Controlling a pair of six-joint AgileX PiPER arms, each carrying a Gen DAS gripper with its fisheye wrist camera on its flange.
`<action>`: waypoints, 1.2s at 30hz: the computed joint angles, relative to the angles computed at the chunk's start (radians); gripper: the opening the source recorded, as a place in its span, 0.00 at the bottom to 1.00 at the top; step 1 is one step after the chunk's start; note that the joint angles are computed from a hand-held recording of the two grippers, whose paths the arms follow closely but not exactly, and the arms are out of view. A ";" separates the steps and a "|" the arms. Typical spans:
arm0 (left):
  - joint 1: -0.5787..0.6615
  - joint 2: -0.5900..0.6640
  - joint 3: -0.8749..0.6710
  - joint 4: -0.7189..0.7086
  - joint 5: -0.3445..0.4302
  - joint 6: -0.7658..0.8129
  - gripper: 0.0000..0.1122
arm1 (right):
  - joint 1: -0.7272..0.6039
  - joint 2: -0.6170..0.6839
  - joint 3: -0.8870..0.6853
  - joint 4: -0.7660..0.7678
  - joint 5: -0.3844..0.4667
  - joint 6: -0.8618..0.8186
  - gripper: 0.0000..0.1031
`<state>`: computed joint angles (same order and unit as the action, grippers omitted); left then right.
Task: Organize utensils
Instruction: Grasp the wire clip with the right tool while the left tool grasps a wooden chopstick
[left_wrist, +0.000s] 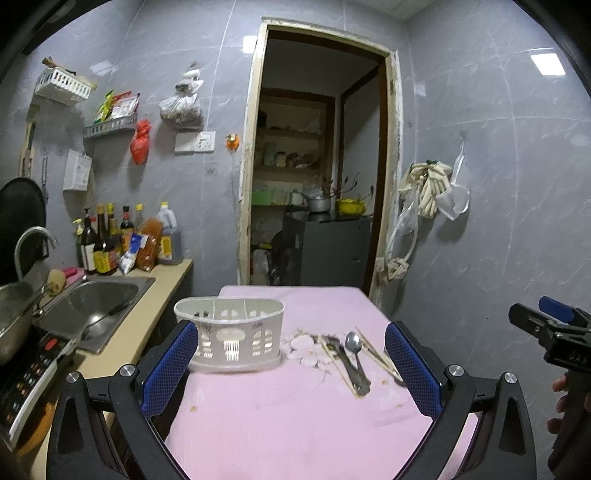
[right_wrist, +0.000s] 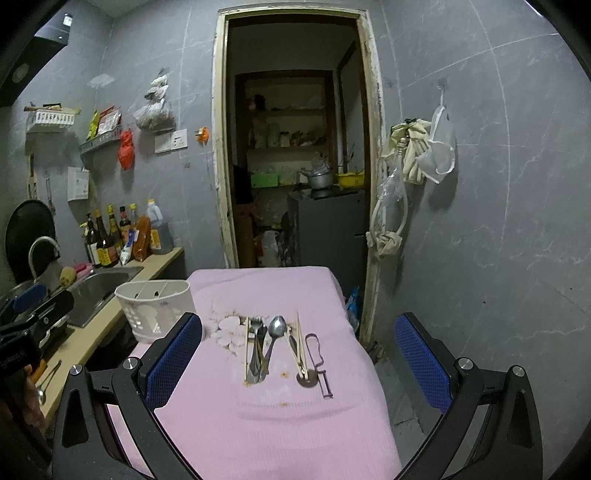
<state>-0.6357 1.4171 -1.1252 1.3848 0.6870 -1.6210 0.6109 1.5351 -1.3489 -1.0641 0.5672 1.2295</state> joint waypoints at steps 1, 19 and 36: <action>0.011 0.002 -0.008 -0.001 -0.014 0.014 0.91 | 0.005 0.002 -0.005 -0.020 0.006 0.025 0.99; 0.129 0.179 -0.210 -0.020 -0.117 0.065 0.91 | -0.109 0.178 -0.228 0.190 0.008 -0.234 0.99; 0.219 0.721 -0.853 -0.527 -0.019 0.565 0.91 | -0.314 0.849 -1.068 0.866 0.281 -0.955 0.99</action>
<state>-0.4171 2.1383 -1.9785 0.8580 0.6677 -1.0558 0.2974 2.3843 -2.4166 -0.1982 0.8479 0.2742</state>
